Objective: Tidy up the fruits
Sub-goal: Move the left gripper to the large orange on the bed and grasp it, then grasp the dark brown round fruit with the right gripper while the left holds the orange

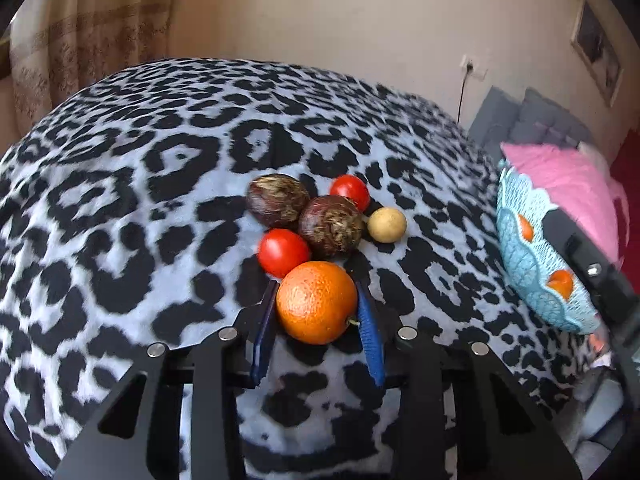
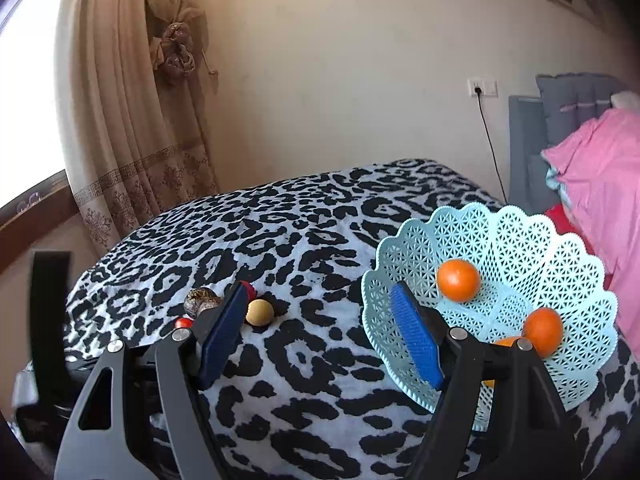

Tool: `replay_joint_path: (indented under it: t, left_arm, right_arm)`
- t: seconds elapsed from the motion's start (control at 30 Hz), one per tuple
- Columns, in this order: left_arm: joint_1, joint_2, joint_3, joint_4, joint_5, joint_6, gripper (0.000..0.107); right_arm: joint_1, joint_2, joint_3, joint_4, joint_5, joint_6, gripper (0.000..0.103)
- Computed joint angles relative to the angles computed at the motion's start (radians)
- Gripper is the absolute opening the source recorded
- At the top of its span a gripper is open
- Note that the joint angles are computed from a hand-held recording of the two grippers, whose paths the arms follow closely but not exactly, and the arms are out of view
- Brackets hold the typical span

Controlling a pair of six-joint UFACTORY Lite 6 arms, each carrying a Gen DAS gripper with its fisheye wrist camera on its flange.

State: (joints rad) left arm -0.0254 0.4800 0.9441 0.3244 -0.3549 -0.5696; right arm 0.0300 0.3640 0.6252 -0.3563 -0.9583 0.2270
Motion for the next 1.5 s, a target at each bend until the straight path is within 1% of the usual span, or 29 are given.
replay_joint_path:
  t: [0.1, 0.17, 0.3, 0.37, 0.43, 0.47, 0.5, 0.57, 0.6, 0.63, 0.7, 0.77, 0.8, 0.87, 1.03, 1.13, 1.2, 1.33, 1.43, 1.5]
  left_arm:
    - [0.039, -0.052, -0.072, 0.004, -0.046, -0.022, 0.038]
    - [0.063, -0.087, -0.116, -0.067, -0.067, 0.027, 0.038]
    - [0.077, -0.134, -0.156, -0.322, -0.087, 0.223, 0.038]
    - [0.068, -0.154, -0.17, -0.5, -0.1, 0.378, 0.038]
    - [0.065, -0.162, -0.178, -0.621, -0.105, 0.476, 0.038]
    - [0.07, -0.157, -0.173, -0.638, -0.102, 0.487, 0.038]
    - [0.077, -0.152, -0.168, -0.64, -0.092, 0.479, 0.038]
    - [0.091, -0.146, -0.161, -0.634, -0.081, 0.462, 0.038]
    - [0.098, -0.147, -0.162, -0.634, -0.079, 0.455, 0.038]
    - [0.102, -0.146, -0.162, -0.631, -0.08, 0.447, 0.038]
    - [0.108, -0.146, -0.164, -0.63, -0.079, 0.439, 0.038]
    - [0.11, -0.142, -0.162, -0.618, -0.077, 0.424, 0.038]
    - [0.11, -0.138, -0.157, -0.617, -0.074, 0.422, 0.038]
    - [0.111, -0.14, -0.159, -0.61, -0.071, 0.413, 0.038]
    - [0.11, -0.134, -0.151, -0.599, -0.064, 0.396, 0.038]
    - [0.114, -0.131, -0.149, -0.586, -0.061, 0.382, 0.038]
    - [0.112, -0.13, -0.149, -0.584, -0.062, 0.381, 0.038]
    - [0.109, -0.127, -0.148, -0.585, -0.067, 0.382, 0.038]
    - [0.107, -0.125, -0.147, -0.58, -0.068, 0.381, 0.038]
    - [0.106, -0.123, -0.148, -0.575, -0.068, 0.378, 0.038]
  right_arm:
    - [0.027, 0.012, 0.006, 0.018, 0.008, -0.032, 0.075]
    - [0.053, 0.024, 0.012, 0.041, 0.016, -0.063, 0.075]
    - [0.088, 0.039, 0.021, 0.052, 0.04, -0.092, 0.075]
    - [0.109, 0.042, 0.034, 0.061, 0.065, -0.109, 0.075]
    - [0.128, 0.04, 0.064, 0.031, 0.123, -0.089, 0.075]
    - [0.137, 0.04, 0.091, -0.007, 0.17, -0.058, 0.074]
    - [0.137, 0.038, 0.117, -0.07, 0.211, 0.0, 0.073]
    - [0.143, 0.067, 0.222, -0.275, 0.328, 0.205, 0.069]
    - [0.146, 0.095, 0.273, -0.371, 0.359, 0.31, 0.066]
    - [0.153, 0.142, 0.336, -0.454, 0.382, 0.414, 0.06]
    - [0.159, 0.234, 0.465, -0.606, 0.418, 0.624, 0.053]
    - [0.165, 0.309, 0.589, -0.76, 0.462, 0.833, 0.049]
    - [0.167, 0.331, 0.625, -0.808, 0.469, 0.895, 0.047]
    - [0.176, 0.396, 0.717, -0.897, 0.475, 1.031, 0.047]
    - [0.208, 0.496, 0.864, -0.981, 0.513, 1.175, 0.047]
    - [0.228, 0.543, 0.925, -0.994, 0.548, 1.207, 0.047]
    - [0.242, 0.559, 0.942, -0.961, 0.57, 1.179, 0.047]
    - [0.278, 0.529, 0.887, -0.752, 0.626, 0.935, 0.046]
    - [0.287, 0.509, 0.848, -0.63, 0.637, 0.793, 0.043]
    - [0.286, 0.494, 0.817, -0.568, 0.626, 0.719, 0.043]
